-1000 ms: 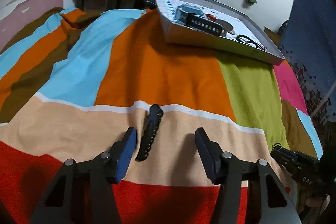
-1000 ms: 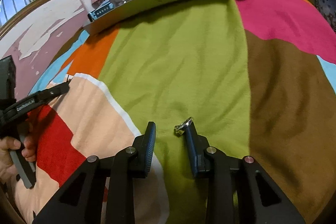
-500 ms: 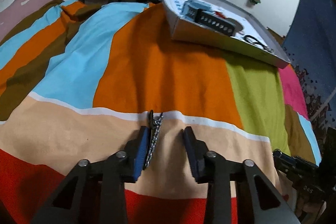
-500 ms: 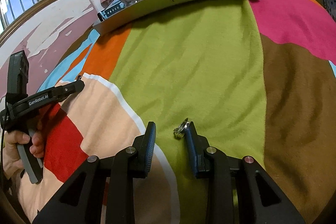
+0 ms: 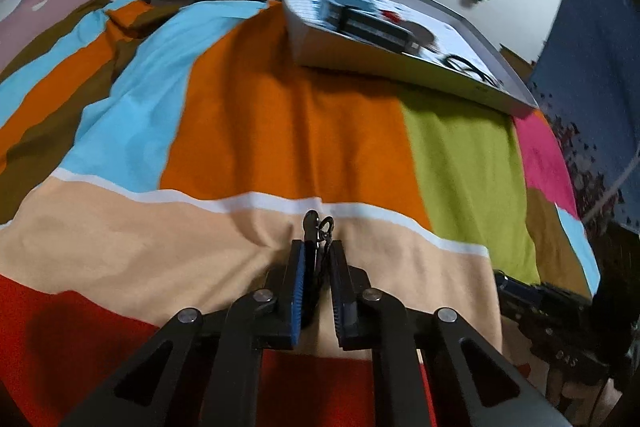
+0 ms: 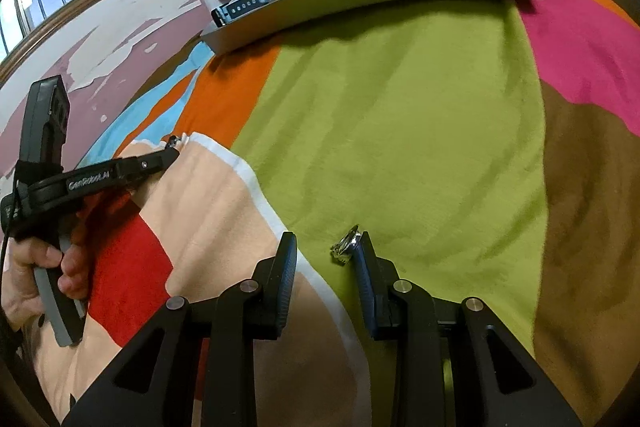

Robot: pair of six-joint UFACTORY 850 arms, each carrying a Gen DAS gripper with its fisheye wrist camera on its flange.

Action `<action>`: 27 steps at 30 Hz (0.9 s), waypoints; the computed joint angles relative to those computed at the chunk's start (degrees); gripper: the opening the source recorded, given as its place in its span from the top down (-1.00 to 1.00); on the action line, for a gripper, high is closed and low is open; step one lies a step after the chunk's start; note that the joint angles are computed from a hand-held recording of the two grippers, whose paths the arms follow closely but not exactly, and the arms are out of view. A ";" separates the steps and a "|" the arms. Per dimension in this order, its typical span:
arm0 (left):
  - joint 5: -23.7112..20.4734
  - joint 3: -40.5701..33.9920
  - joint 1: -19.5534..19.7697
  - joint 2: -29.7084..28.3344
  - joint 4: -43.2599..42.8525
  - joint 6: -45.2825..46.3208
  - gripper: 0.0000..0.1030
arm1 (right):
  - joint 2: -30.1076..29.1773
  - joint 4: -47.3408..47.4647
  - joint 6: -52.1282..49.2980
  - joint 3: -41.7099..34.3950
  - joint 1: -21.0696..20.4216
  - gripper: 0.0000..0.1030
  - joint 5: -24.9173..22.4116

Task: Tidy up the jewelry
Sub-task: 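Grasp the black hair pin with the left tool while the right grasps the small silver ring, then carry the hair pin with the left tool while the right carries the ring to the tray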

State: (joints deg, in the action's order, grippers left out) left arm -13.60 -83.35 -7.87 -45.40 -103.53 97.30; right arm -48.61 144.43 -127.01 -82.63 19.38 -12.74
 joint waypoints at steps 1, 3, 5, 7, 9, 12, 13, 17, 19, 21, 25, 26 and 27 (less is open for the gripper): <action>-0.20 0.22 -0.04 0.14 -0.14 0.28 0.78 | -0.08 -0.56 0.45 -0.11 0.06 0.52 -0.16; -0.41 0.80 -0.13 0.51 -0.80 1.11 0.78 | -0.24 -1.91 1.44 -0.51 0.28 0.65 -0.38; -0.90 1.42 -0.12 0.90 -0.44 0.62 0.78 | -0.32 -2.04 1.55 -0.79 0.52 0.68 -0.27; -1.93 2.08 -0.09 1.36 0.90 -0.74 0.78 | -0.39 -2.80 2.39 -1.00 0.52 0.75 -0.41; -3.33 2.41 -0.17 1.65 4.17 -3.61 0.78 | -0.13 -2.45 1.98 -0.33 0.34 0.79 -1.12; -2.76 3.45 -1.28 2.50 4.71 -2.61 0.78 | 0.10 -2.40 1.82 0.03 0.32 0.82 -1.98; -3.02 3.69 -1.49 2.71 5.00 -2.61 0.78 | 0.23 -1.85 1.22 0.13 0.41 0.82 -2.33; -3.54 4.91 -2.04 3.89 1.46 0.22 0.78 | 1.88 5.67 -6.56 2.78 0.51 0.82 -4.49; -3.70 5.45 -2.12 4.46 -1.58 2.62 0.78 | 2.68 8.31 -9.19 3.82 0.24 0.82 -5.76; -3.95 5.82 -2.20 5.04 -4.11 4.31 0.78 | 3.50 11.25 -12.27 4.62 0.19 0.82 -6.76; -3.78 5.98 -2.52 6.16 -10.76 9.27 0.78 | 4.74 15.44 -16.40 5.24 -0.07 0.82 -7.79; -3.32 5.61 -2.72 6.33 -12.31 10.53 0.79 | 5.04 15.88 -16.66 5.35 -0.24 0.82 -8.12; -3.02 5.11 -2.90 6.48 -14.09 12.03 0.79 | 5.30 16.29 -16.69 5.32 -0.41 0.82 -8.34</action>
State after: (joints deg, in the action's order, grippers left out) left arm -16.62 -78.24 -10.77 -38.92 -117.62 109.32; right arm -43.32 160.72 -143.69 -77.30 18.97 -21.08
